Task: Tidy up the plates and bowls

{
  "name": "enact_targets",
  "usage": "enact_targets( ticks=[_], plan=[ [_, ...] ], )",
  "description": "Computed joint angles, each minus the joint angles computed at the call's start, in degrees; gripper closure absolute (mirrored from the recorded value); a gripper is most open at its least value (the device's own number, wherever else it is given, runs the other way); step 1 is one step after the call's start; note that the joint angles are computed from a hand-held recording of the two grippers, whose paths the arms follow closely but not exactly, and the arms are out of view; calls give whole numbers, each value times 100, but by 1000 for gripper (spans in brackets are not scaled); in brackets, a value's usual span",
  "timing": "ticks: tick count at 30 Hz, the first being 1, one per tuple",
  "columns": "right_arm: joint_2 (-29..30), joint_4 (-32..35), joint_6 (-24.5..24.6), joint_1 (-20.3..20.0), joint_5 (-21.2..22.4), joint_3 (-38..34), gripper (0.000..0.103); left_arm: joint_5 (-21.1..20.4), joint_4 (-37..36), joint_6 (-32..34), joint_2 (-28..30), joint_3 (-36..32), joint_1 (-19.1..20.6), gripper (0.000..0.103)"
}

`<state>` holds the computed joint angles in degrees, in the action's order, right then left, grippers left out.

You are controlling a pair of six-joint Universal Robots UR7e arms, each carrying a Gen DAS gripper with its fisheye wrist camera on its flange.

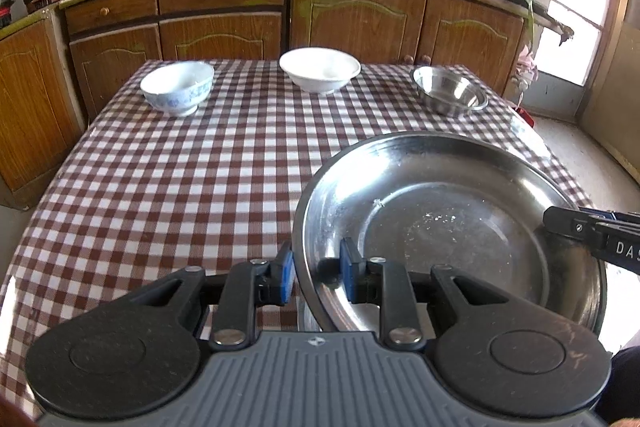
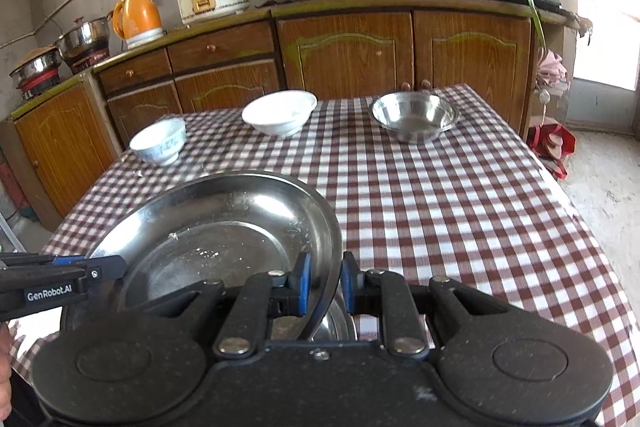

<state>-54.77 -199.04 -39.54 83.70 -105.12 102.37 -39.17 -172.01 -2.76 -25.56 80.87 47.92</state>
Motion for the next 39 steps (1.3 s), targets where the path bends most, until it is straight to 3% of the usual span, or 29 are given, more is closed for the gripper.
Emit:
enact_targets(
  ticks=[23,39],
  plan=[
    [296,90,-27,-220,-439,33,81,-165,490,-306,97,102,245,77],
    [297,33,-34,-248,-479,60,80,39,-37,347,253,179,168,71]
  ],
)
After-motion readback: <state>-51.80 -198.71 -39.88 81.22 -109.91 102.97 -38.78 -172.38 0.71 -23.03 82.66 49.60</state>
